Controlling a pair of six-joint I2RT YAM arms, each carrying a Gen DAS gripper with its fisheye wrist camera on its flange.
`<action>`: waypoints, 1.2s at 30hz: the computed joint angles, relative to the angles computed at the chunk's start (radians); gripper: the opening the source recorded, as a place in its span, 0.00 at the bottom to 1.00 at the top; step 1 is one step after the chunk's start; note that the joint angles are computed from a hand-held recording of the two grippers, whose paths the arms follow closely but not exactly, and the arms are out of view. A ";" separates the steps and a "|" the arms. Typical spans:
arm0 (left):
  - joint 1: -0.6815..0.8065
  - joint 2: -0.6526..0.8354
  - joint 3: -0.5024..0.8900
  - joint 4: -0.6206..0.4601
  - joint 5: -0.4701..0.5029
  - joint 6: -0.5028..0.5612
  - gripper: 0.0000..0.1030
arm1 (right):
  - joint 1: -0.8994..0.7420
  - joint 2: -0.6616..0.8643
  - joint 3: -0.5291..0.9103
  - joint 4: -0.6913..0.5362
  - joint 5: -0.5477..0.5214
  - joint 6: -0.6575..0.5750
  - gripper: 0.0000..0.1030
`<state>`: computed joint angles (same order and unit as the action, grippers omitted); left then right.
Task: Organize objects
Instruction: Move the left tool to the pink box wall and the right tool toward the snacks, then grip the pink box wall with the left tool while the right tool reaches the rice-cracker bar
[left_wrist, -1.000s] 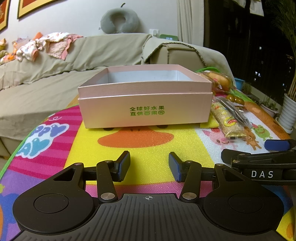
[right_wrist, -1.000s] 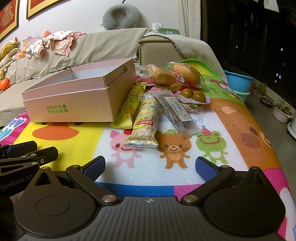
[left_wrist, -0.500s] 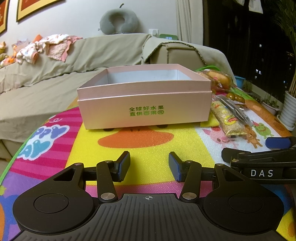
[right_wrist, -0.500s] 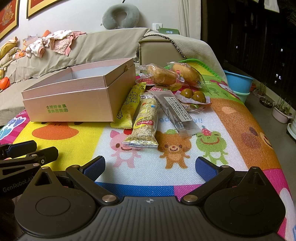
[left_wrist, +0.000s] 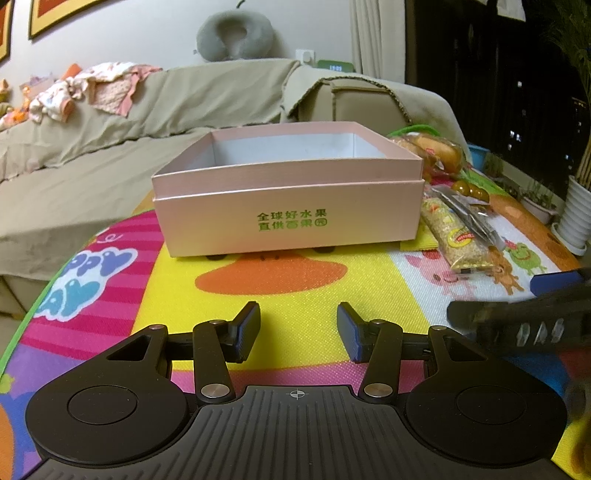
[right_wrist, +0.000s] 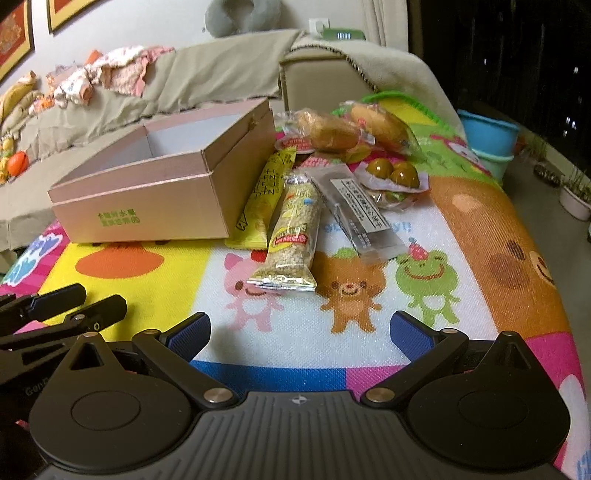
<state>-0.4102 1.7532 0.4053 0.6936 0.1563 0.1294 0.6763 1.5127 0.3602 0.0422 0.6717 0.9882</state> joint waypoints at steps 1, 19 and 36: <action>-0.001 -0.006 0.005 -0.018 -0.002 0.003 0.50 | 0.008 0.026 0.028 -0.036 0.003 -0.012 1.00; 0.145 -0.053 0.295 -0.190 0.009 -0.008 0.48 | -0.064 -0.158 -0.033 0.008 -0.064 -0.159 1.00; 0.217 0.296 0.740 -0.562 0.072 0.025 0.11 | -0.125 -0.190 -0.033 0.067 0.061 -0.397 0.91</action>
<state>-0.1936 2.0488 1.1457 0.1316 0.2282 0.1549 0.5512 1.3229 0.3271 0.1091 0.7331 0.5916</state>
